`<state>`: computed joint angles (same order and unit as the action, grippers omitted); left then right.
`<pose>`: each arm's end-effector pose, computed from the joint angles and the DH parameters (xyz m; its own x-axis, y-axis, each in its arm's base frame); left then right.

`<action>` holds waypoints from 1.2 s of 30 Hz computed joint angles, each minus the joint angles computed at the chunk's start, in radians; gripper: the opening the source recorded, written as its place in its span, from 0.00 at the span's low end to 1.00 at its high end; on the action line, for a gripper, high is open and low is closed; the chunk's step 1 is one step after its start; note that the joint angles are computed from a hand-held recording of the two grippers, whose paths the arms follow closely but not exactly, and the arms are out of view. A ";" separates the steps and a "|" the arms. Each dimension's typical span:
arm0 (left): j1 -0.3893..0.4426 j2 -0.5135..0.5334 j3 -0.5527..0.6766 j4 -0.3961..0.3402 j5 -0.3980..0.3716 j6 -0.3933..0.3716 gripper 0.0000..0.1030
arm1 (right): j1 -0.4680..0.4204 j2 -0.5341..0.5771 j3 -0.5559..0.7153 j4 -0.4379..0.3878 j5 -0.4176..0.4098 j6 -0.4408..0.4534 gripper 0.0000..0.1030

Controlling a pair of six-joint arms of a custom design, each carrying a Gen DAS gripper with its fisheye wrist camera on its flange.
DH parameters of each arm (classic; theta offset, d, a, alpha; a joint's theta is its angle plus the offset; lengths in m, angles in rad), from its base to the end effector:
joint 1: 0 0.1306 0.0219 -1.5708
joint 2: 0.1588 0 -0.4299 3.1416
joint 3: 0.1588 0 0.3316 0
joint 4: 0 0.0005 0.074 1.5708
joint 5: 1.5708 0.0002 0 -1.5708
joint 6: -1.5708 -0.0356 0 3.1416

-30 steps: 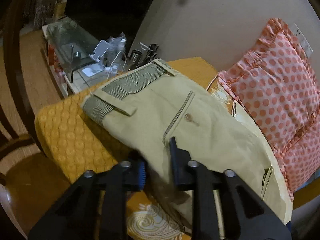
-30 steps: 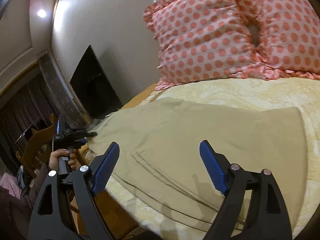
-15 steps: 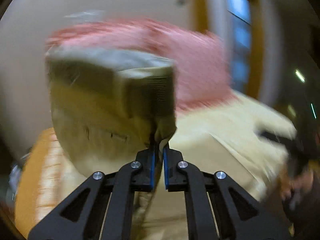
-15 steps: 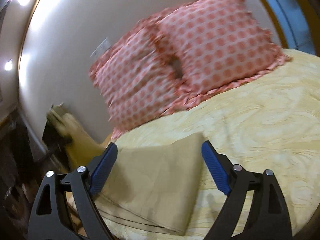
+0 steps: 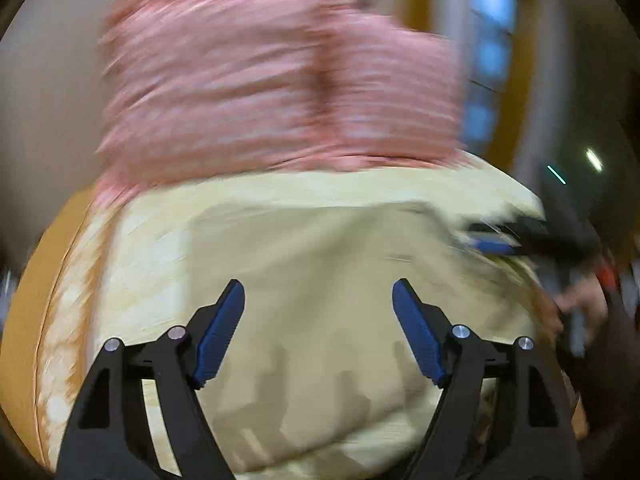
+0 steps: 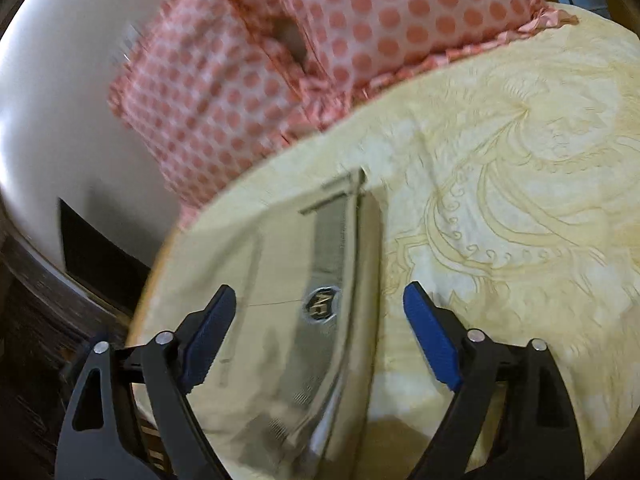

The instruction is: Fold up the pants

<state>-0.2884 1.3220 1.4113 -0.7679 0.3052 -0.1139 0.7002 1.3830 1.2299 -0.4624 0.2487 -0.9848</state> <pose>0.3779 -0.1238 0.5204 -0.5416 0.2737 -0.7948 0.5607 0.8221 -0.0989 0.3315 0.2672 0.4469 -0.6365 0.5197 -0.5699 0.1075 0.7915 0.6017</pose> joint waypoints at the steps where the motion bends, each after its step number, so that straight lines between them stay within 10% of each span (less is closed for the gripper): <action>1: 0.043 0.037 0.032 -0.026 0.010 0.036 0.74 | -0.003 0.017 0.016 -0.014 0.010 0.025 0.78; 8: 0.143 0.252 0.218 -0.275 0.173 0.087 0.74 | 0.019 0.063 0.066 -0.082 0.030 0.147 0.56; 10: 0.124 0.278 0.239 -0.315 0.179 0.063 0.74 | 0.015 0.050 0.037 -0.043 0.012 0.147 0.34; 14: 0.078 0.303 0.268 -0.335 0.135 0.031 0.78 | -0.004 0.042 0.021 -0.021 -0.062 0.161 0.34; 19: 0.068 0.333 0.337 -0.378 0.143 0.040 0.13 | -0.033 0.021 0.021 0.026 -0.175 0.212 0.13; 23: 0.059 0.361 0.408 -0.362 0.148 0.045 0.07 | -0.072 0.032 0.078 0.026 -0.214 0.267 0.11; 30: -0.025 0.486 0.579 -0.232 -0.058 0.106 0.10 | -0.160 0.140 0.275 -0.070 -0.103 0.365 0.11; 34: -0.049 0.487 0.573 -0.217 -0.208 0.085 0.24 | -0.181 0.214 0.390 -0.299 -0.004 0.322 0.25; 36: -0.046 0.402 0.455 -0.109 -0.211 0.075 0.39 | -0.148 0.159 0.322 -0.232 0.044 0.344 0.43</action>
